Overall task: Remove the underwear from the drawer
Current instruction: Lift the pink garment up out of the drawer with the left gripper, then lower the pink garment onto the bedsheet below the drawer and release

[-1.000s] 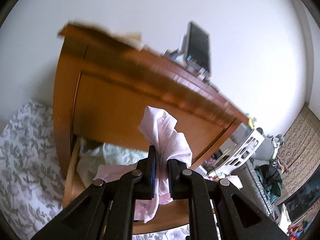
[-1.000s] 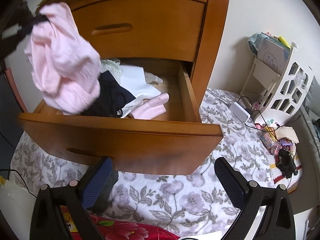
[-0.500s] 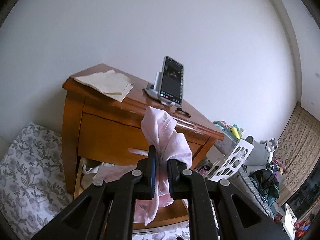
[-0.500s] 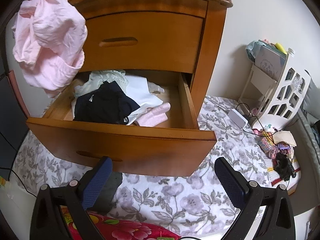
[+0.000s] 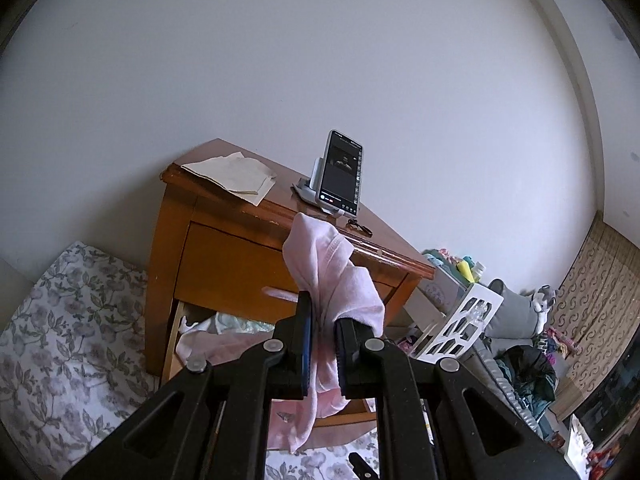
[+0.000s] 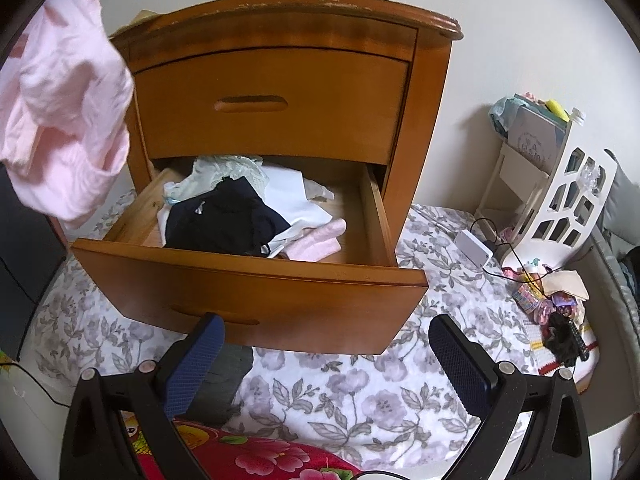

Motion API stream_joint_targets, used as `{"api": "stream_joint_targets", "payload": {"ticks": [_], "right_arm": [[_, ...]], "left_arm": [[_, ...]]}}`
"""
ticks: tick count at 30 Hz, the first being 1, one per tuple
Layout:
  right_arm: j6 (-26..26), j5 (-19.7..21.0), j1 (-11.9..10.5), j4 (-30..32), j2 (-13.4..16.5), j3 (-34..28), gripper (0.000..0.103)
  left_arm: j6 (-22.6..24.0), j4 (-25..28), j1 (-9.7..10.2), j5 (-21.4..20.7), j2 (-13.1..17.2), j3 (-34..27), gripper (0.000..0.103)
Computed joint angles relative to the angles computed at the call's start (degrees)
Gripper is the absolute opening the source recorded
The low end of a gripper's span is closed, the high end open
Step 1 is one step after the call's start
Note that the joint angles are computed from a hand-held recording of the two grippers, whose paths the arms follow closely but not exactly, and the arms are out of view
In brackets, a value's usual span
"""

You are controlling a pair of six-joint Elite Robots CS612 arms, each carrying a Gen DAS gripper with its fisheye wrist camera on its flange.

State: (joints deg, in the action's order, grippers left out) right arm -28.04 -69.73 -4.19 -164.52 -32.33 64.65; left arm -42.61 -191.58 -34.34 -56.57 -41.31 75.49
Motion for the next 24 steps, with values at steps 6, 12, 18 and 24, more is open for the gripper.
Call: {"api": "stream_joint_targets", "payload": {"ticks": [6,12,18,24], "right_arm": [[0.3,0.6,-0.2,-1.1,-0.7,1.1,0.103],[0.6,1.2,-0.4,-2.2,-1.2,2.0,0.103],[0.7,1.8,-0.5,-2.9,-1.7,3.0,0.103],[0.9,2.2,-0.7,-3.6,-2.1,3.6,0.103]], "left_arm": [[-1.0,-0.2,-0.9,0.5,-1.1,2.3,0.01],[-3.0,1.2,-1.47,0.9,-2.0,4.2,0.01],[-5.1,3.6,-1.73,0.4,-2.5,5.2,0.01],[-7.8,7.3,-1.54,-1.6,-2.6,5.8,0.01]]}}
